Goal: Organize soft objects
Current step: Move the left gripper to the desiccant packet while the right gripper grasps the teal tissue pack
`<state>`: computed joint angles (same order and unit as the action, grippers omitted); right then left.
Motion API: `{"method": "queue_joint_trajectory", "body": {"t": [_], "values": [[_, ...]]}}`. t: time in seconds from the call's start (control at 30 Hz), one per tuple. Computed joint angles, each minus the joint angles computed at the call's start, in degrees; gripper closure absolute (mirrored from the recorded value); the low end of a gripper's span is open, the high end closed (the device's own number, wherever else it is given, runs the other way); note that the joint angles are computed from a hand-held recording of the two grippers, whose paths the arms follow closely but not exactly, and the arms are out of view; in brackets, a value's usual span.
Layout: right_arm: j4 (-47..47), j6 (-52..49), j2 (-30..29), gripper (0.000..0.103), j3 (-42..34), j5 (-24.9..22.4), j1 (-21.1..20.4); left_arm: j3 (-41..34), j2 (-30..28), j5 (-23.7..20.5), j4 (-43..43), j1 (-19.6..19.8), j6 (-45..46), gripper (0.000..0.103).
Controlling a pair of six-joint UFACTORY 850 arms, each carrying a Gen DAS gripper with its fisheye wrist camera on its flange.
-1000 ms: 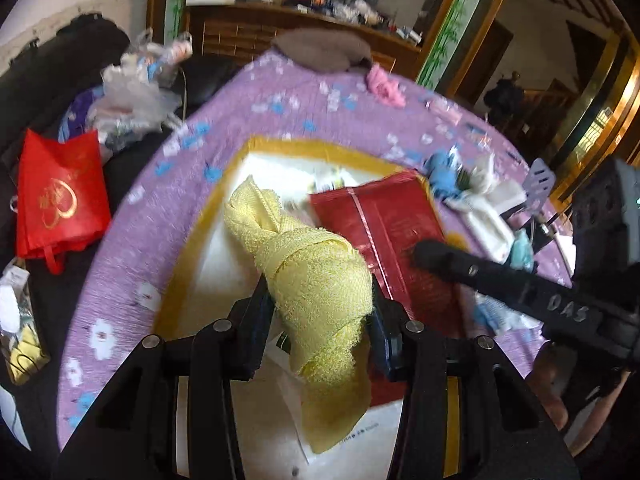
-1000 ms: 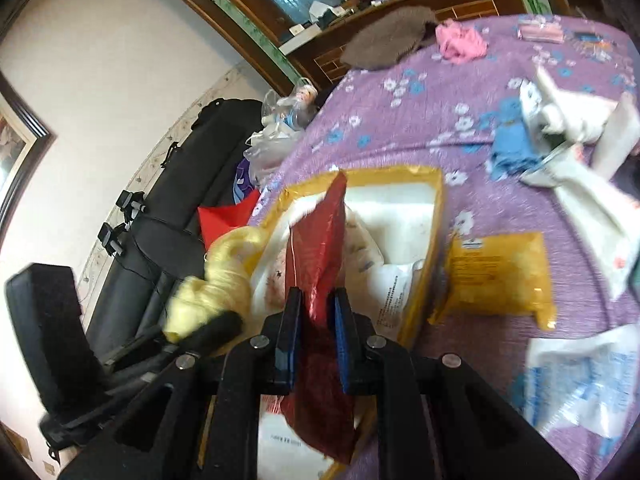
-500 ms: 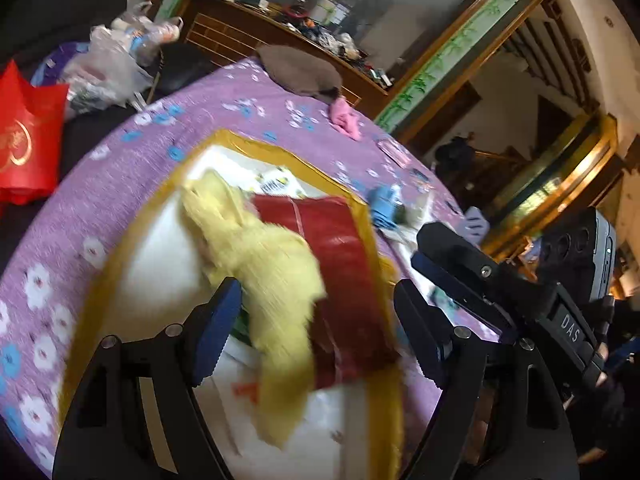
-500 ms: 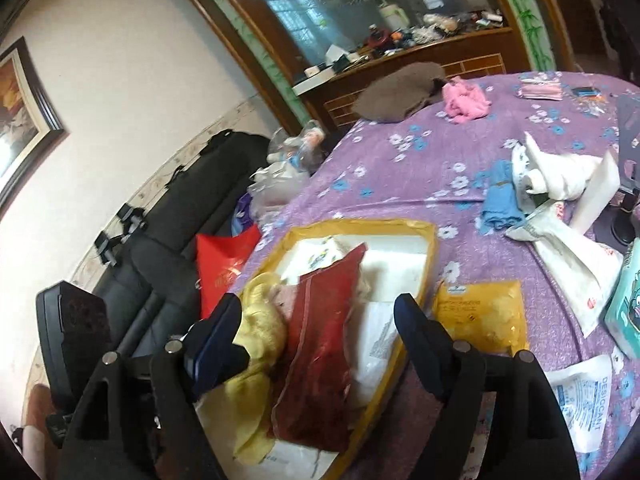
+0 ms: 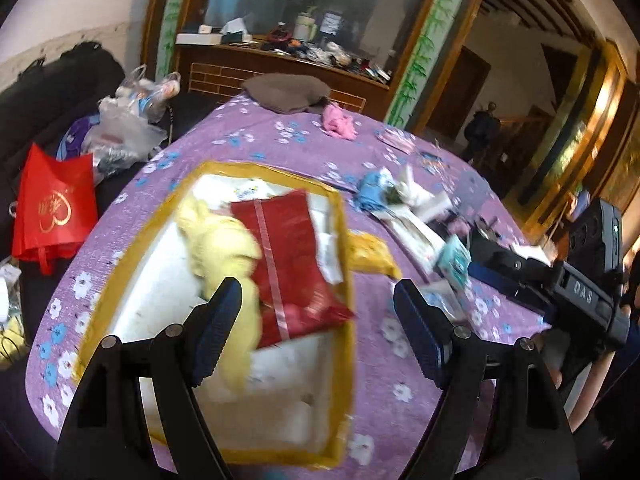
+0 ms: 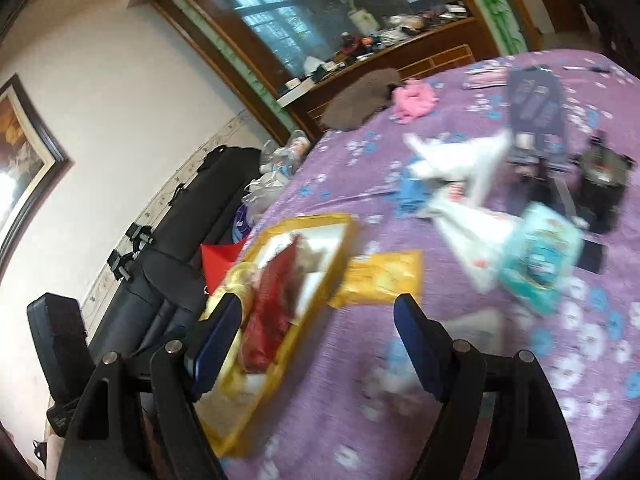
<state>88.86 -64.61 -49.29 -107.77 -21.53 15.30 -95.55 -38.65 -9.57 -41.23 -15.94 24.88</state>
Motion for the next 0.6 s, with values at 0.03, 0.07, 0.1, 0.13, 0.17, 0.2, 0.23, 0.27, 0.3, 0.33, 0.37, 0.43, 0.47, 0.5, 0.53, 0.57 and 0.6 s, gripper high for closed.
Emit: {"method": "queue_joint_trajectory", "body": {"t": [0.03, 0.07, 0.1, 0.13, 0.17, 0.2, 0.23, 0.27, 0.3, 0.33, 0.37, 0.43, 0.47, 0.5, 0.53, 0.57, 0.6], "values": [[-0.59, 0.20, 0.60, 0.024, 1.00, -0.85, -0.75, -0.74, -0.43, -1.34, -0.17, -0.62, -0.68, 0.024], [-1.30, 0.91, 1.16, 0.024, 2.03, -1.12, -1.41, -1.88, -1.17, -3.21, -1.87, -0.86, -0.03, 0.024], [-3.01, 2.94, 1.67, 0.024, 2.87, -0.96, -2.00, -3.55, -2.29, -5.78, -3.68, -1.04, 0.06, 0.024], [-4.93, 4.89, 2.10, 0.024, 3.60, -1.03, -2.47, -5.81, -3.91, -8.90, -5.35, -1.21, -0.42, 0.024], [-5.76, 5.36, 2.68, 0.024, 4.62, -0.98, -3.06, -7.70, -5.18, -11.34, -5.60, -1.39, -1.53, 0.024], [-7.03, 6.77, 3.20, 0.024, 5.37, 0.05, -3.42, -9.94, -6.74, -14.47, -6.62, -1.47, -1.57, 0.024], [-10.09, 10.57, 3.57, 0.024, 5.78, 1.09, -3.86, -13.35, -8.98, -18.20, -6.77, -1.52, -2.00, 0.024], [-11.61, 12.78, 3.45, 0.025, 5.58, 0.12, -4.71, -16.27, -10.77, -20.00, -4.53, -1.78, -4.65, 0.024], [-11.41, 13.39, 3.37, 0.025, 5.45, -1.00, -5.48, -17.55, -11.32, -20.54, -1.80, -2.12, -7.42, 0.024], [-11.03, 14.18, 3.48, 0.025, 5.60, -1.07, -6.14, -19.59, -12.40, -20.85, 1.58, -2.62, -10.50, 0.024], [-8.93, 12.77, 4.04, 0.025, 6.53, -0.24, -6.60, -20.16, -12.61, -20.60, 3.03, -3.01, -11.60, 0.024], [-3.78, 7.62, 4.94, 0.025, 8.60, 0.40, -7.13, -20.26, -12.55, -20.02, 5.90, -3.67, -14.23, 0.024], [-2.09, 6.49, 5.08, 0.025, 9.31, 0.06, -7.43, -20.19, -12.55, -19.98, 5.23, -3.80, -13.55, 0.024], [-1.66, 6.09, 5.00, 0.025, 9.52, -0.49, -7.52, -20.54, -12.87, -20.12, 5.00, -3.98, -12.98, 0.024], [-3.63, 7.52, 4.54, 0.025, 8.90, -0.76, -7.49, -21.72, -13.65, -20.51, 6.59, -4.23, -13.95, 0.024], [-7.93, 11.12, 3.77, 0.025, 7.50, -0.25, -7.20, -22.49, -14.22, -20.60, 8.07, -4.39, -15.06, 0.024], [-10.15, 12.80, 2.97, 0.025, 6.22, -0.07, -7.10, -24.00, -15.27, -21.11, 10.32, -4.60, -17.11, 0.024]]}}
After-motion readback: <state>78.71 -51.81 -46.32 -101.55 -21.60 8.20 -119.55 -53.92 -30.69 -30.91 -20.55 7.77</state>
